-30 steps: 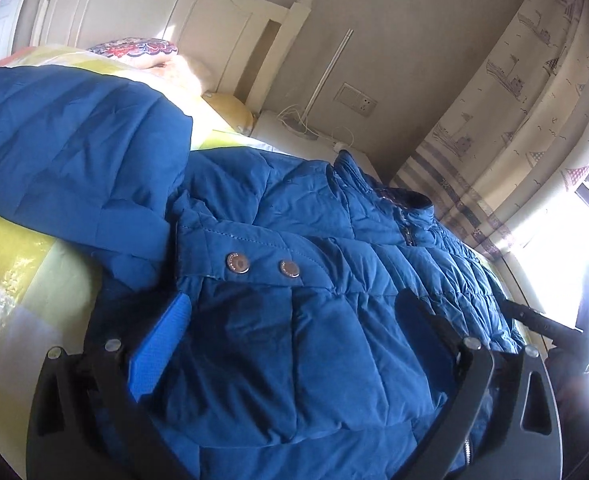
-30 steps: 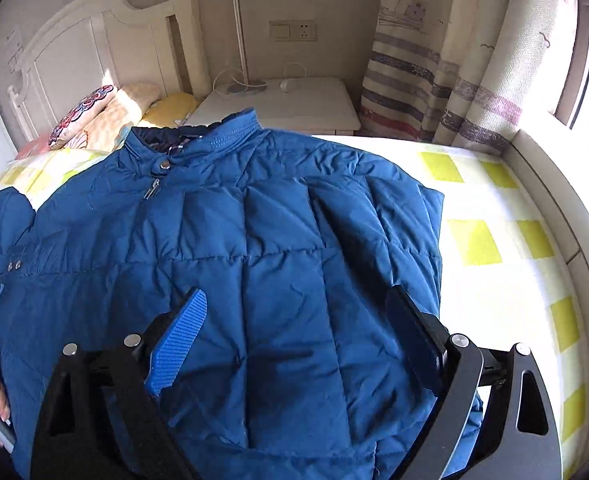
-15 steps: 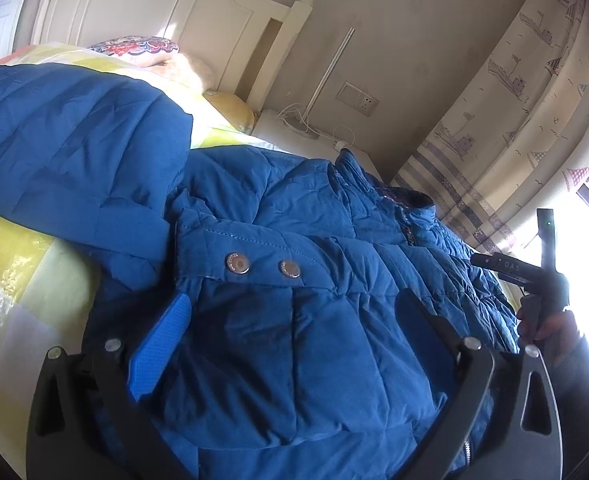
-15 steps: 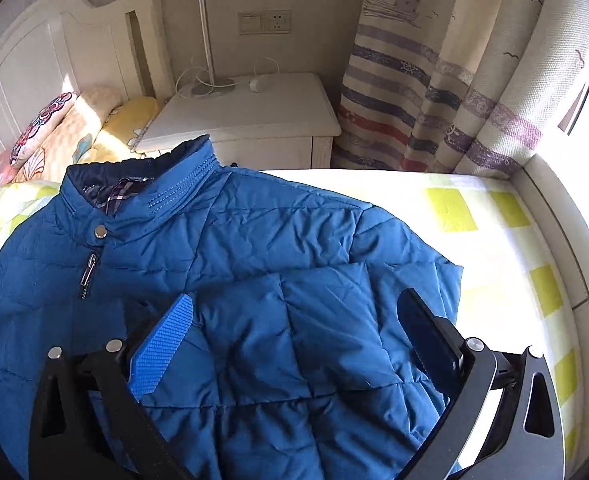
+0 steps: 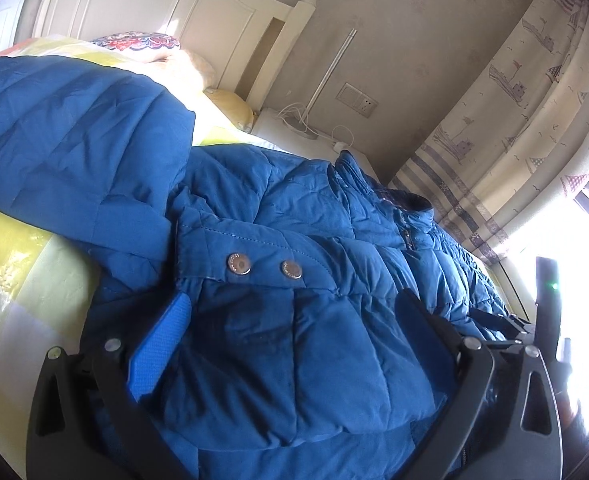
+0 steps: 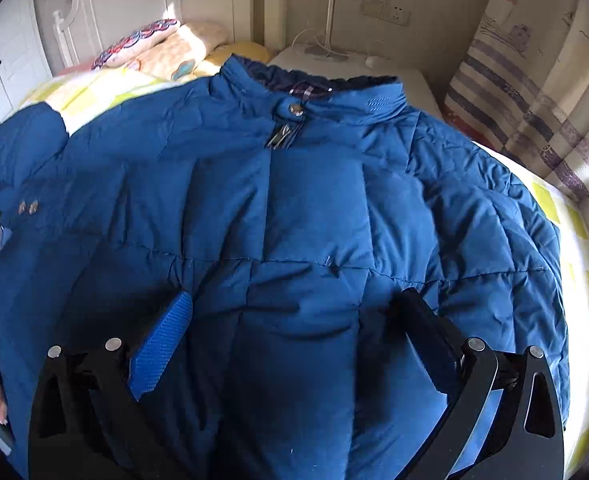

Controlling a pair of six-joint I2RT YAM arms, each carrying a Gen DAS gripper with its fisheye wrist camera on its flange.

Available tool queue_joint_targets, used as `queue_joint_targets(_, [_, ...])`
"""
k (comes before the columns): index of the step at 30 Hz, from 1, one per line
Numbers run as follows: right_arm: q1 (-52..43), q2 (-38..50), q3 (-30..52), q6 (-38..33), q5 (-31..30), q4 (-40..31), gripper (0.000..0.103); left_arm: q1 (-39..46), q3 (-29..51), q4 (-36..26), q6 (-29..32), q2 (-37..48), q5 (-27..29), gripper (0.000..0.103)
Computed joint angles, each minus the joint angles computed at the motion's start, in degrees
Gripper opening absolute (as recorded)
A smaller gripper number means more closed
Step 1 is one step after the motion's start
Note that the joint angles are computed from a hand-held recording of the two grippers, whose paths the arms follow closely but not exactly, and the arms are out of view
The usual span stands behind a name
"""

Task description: Fold large clothes

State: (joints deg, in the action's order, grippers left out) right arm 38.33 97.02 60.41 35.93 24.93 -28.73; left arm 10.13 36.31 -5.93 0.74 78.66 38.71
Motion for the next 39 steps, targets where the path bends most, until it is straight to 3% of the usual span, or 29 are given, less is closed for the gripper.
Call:
queue_joint_targets(2, [-0.36,-1.45,-1.28,1.99,-0.87,0.42,0.098,0.62,0.11,-0.01,0.02,0.28,1.01,0.101])
queue_joint_targets(4, [0.92,-2.94,0.63,7.85,1.47,-5.65,0.098,1.31,0.15,0.09,0.02,0.64,2.04,0.101])
queue_joint_targets(7, [6.96,-10.73,-4.88,10.7,4.3,-1.95,0.098,2.27,0.35,0.1,-0.01,1.18,3.62,0.101])
queue_joint_targets(9, [11.57,-8.63,-4.21,12.22,5.65,-4.01,0.098,3.76,0.23,0.39,-0.2,1.34,6.06,0.101])
queue_joint_targets(11, [13.52,-3.58,-4.05,12.99,6.2,-4.23,0.099,7.89,-0.17,1.28,-1.55,1.84,12.78,0.1])
queue_joint_targets(13, [13.62,-4.89,-6.78,13.24,6.79,-0.56,0.099,14.71,-1.49,6.12,-8.09,2.3,20.28,0.1])
queue_joint_targets(16, [13.67,-4.03,-5.72,13.36,7.19,-1.36,0.099,26.57,-1.04,19.33,-25.73,6.39,26.28,0.1])
queue_joint_targets(18, [13.96,-3.9,-5.58,13.57,7.56,-1.63,0.099,32.77,3.32,22.61,-34.8,12.14,25.59,0.1])
queue_joint_targets(19, [13.93,-3.93,-5.73,13.61,7.39,-1.27,0.099,34.82,7.08,21.78,-36.57,15.5,25.42,0.1])
queue_joint_targets(22, [13.51,-4.78,-6.78,13.34,6.68,-0.1,0.099,37.28,20.36,16.49,-37.39,23.68,21.78,0.1])
queue_joint_targets(24, [13.8,-4.68,-6.58,13.59,6.89,-0.38,0.099,36.76,30.88,10.34,-36.86,29.39,17.38,0.1])
queue_joint_targets(26, [13.49,-5.3,-7.05,13.24,6.76,-0.08,0.098,36.56,41.94,4.04,-38.04,36.43,16.35,0.098])
queue_joint_targets(27, [13.58,-5.6,-7.34,13.38,6.89,0.18,0.098,36.73,46.62,1.6,-39.11,39.57,16.84,0.094])
queue_joint_targets(28, [13.63,-6.07,-7.7,13.57,7.16,0.34,0.098,37.13,50.05,0.76,-40.65,42.11,18.57,0.066])
queue_joint_targets(29, [13.75,-6.64,-8.08,13.99,7.7,0.36,0.098,37.43,52.96,-2.04,-40.53,43.61,19.63,0.023])
queue_joint_targets(30, [14.03,-7.34,-8.55,14.97,8.72,0.28,0.098,37.61,53.62,-3.27,-40.21,43.24,19.42,0.009])
queue_joint_targets(33, [15.21,-13.73,-13.81,21.05,14.03,2.51,0.098,37.32,42.36,9.73,-41.88,32.65,21.89,0.005])
queue_joint_targets(35, [15.8,-21.73,-21.16,26.71,17.65,7.32,0.098,35.27,34.22,13.61,-38.24,22.24,23.54,0.006])
queue_joint_targets(37, [17.51,-30.63,-29.13,35.25,23.54,10.79,0.098,30.32,26.9,14.72,-33.26,10.79,24.45,0.006])
queue_joint_targets(39, [20.29,-39.31,-36.72,43.93,30.74,13.31,0.098,22.37,22.67,8.52,-22.68,0.26,24.79,0.006])
